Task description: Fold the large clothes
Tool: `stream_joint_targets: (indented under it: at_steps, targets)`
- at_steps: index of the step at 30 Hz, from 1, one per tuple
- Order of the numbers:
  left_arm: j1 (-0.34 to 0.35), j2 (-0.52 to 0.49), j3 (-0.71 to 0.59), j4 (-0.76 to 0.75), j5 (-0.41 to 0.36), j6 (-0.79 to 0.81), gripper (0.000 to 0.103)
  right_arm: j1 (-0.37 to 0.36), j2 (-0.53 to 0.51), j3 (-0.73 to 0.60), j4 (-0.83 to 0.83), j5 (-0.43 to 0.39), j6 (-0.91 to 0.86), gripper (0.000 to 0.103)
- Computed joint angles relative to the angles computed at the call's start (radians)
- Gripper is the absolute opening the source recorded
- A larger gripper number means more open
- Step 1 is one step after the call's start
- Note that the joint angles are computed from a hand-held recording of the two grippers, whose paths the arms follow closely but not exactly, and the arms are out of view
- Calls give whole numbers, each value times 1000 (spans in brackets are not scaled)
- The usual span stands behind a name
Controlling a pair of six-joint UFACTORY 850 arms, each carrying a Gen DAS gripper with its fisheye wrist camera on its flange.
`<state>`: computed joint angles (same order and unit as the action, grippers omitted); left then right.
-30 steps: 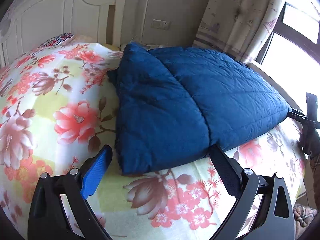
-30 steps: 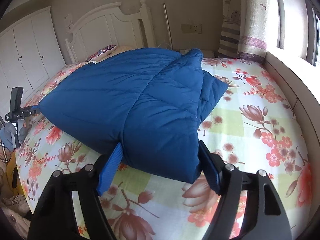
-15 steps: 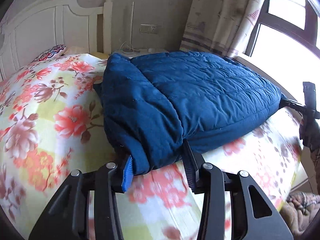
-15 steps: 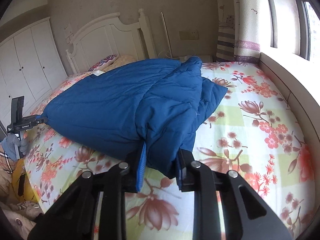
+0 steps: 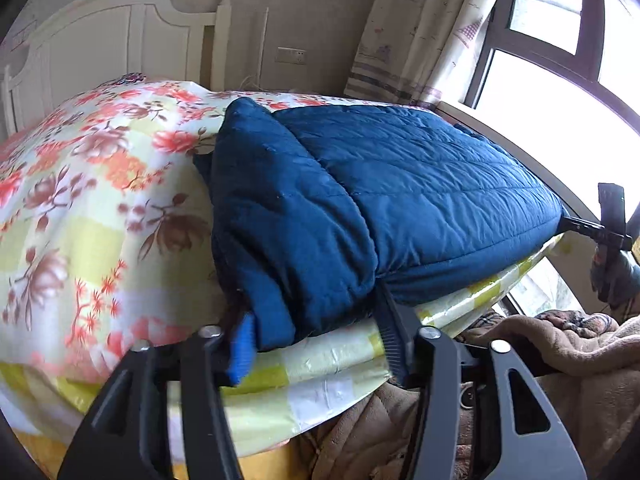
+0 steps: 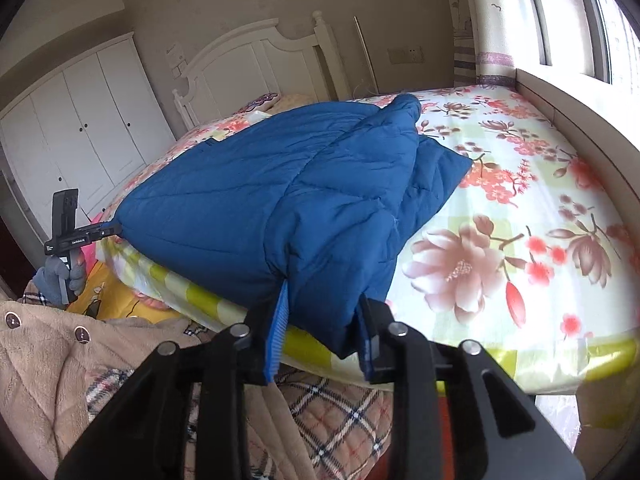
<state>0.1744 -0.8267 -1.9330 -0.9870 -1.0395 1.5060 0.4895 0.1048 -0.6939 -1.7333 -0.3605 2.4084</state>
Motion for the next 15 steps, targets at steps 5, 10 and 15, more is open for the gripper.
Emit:
stream_joint_targets:
  at_steps: [5, 10, 15]
  targets:
    - [40, 120, 163, -249, 160, 160, 96, 63, 100, -11, 246, -281, -212, 60]
    - [-8, 154, 125, -289, 249, 126, 96, 63, -11, -189, 268, -356, -330, 75]
    - [-148, 129, 16, -220, 342, 80, 97, 38, -313, -563, 437, -344, -724, 82]
